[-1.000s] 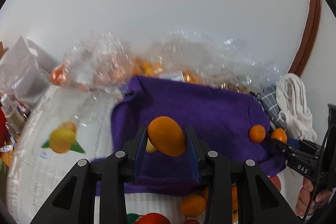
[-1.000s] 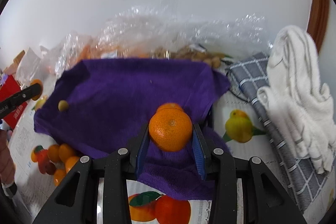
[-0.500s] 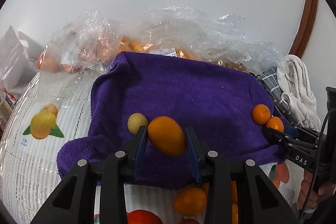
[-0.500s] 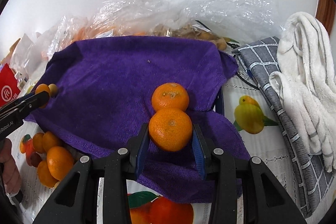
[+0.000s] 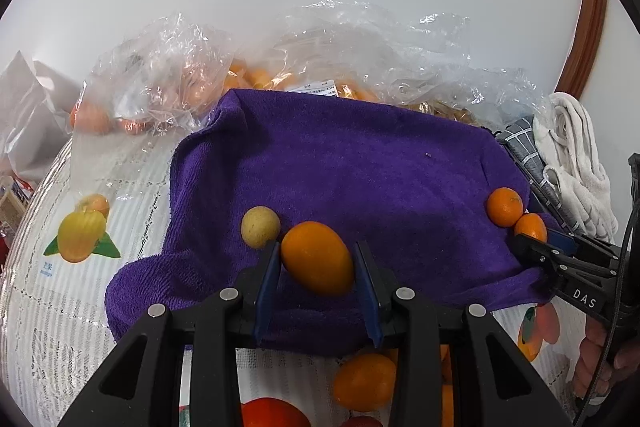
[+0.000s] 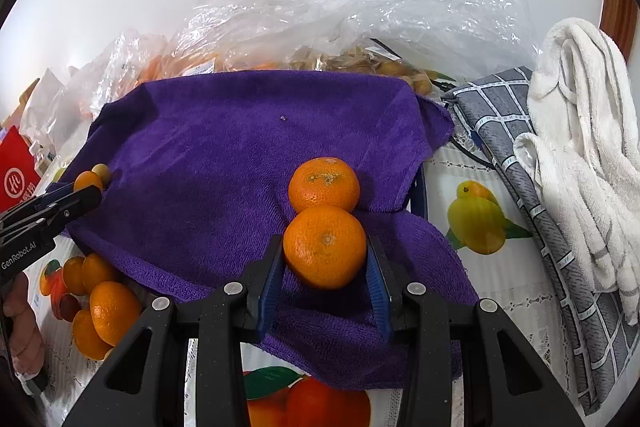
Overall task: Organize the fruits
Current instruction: 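Carry the mandarin with the right tool while the left tool carries the oval fruit over the towel, then open the right tool beside the first mandarin while the left tool releases the oval fruit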
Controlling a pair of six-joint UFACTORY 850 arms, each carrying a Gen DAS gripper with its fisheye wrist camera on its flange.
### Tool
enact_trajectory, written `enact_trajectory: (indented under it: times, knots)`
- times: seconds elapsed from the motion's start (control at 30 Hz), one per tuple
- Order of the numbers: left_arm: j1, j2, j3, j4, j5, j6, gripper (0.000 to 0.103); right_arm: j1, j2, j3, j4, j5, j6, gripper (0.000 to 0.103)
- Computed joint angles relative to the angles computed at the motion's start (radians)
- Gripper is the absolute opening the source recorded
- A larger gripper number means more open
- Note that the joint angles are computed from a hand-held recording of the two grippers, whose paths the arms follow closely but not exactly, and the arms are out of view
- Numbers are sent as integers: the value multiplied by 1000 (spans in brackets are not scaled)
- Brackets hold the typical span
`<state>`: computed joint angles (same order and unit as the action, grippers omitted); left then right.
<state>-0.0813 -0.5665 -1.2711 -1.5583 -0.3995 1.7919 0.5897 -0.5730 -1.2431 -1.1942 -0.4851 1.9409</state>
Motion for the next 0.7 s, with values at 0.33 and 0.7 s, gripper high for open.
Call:
enact_trajectory:
  times: [0.33, 0.7]
  knots:
    - [-4, 3, 5, -9, 15, 13, 35, 14, 7, 2, -24, -36, 10, 48]
    - [-11, 6, 8, -21, 39, 32, 35, 39, 31, 26, -150, -110, 152, 67]
